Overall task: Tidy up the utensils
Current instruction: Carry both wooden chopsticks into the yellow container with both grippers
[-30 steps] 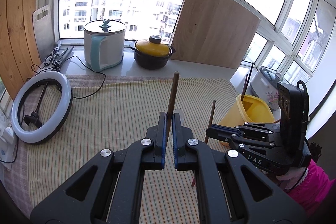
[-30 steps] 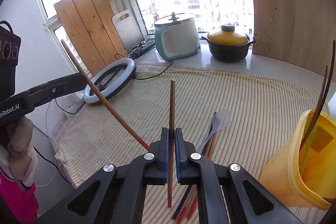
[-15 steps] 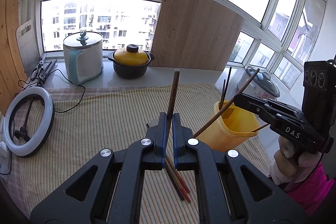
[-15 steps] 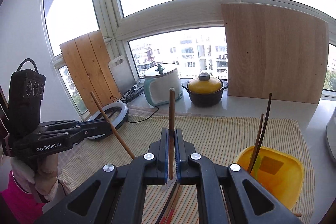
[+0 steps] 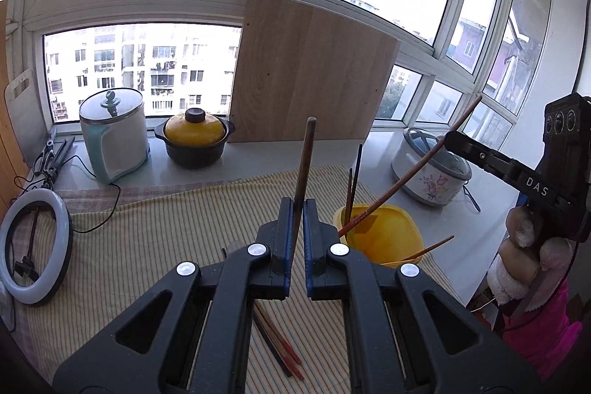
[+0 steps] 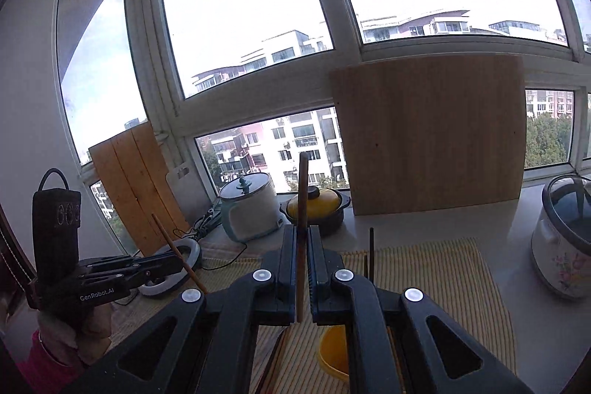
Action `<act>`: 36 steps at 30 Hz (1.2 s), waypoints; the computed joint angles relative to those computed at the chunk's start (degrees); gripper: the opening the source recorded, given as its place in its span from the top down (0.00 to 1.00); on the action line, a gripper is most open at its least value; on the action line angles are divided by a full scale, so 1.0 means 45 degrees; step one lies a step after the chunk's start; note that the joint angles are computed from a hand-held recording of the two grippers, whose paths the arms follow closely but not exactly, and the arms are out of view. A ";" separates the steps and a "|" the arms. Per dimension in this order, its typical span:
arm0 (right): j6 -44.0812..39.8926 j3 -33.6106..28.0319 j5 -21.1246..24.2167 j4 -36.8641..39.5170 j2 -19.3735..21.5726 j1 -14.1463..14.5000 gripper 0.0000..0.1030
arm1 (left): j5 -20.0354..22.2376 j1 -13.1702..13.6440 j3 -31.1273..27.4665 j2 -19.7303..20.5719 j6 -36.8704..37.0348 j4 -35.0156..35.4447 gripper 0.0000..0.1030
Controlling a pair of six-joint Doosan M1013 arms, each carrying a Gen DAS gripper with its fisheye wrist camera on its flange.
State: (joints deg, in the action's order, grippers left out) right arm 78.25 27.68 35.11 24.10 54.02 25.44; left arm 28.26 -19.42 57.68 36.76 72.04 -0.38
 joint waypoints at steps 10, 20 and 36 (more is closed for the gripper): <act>0.1057 0.0781 -0.0690 -0.0707 -0.0346 -0.0325 0.97 | 0.0283 -0.0284 -0.1277 0.0571 0.0604 -0.0200 0.97; 0.2126 0.1268 -0.0591 -0.1732 -0.0483 -0.0633 0.97 | 0.0829 -0.0460 -0.2720 0.1316 0.1238 -0.0807 0.97; 0.2609 0.1130 0.0370 -0.2100 -0.0224 -0.0752 0.97 | 0.1731 -0.0567 -0.4114 0.2207 0.1636 -0.1827 0.97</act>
State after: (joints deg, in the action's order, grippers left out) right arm 89.99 32.77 36.77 14.65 53.01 22.05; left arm 36.04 -21.98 39.16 46.69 79.40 -8.61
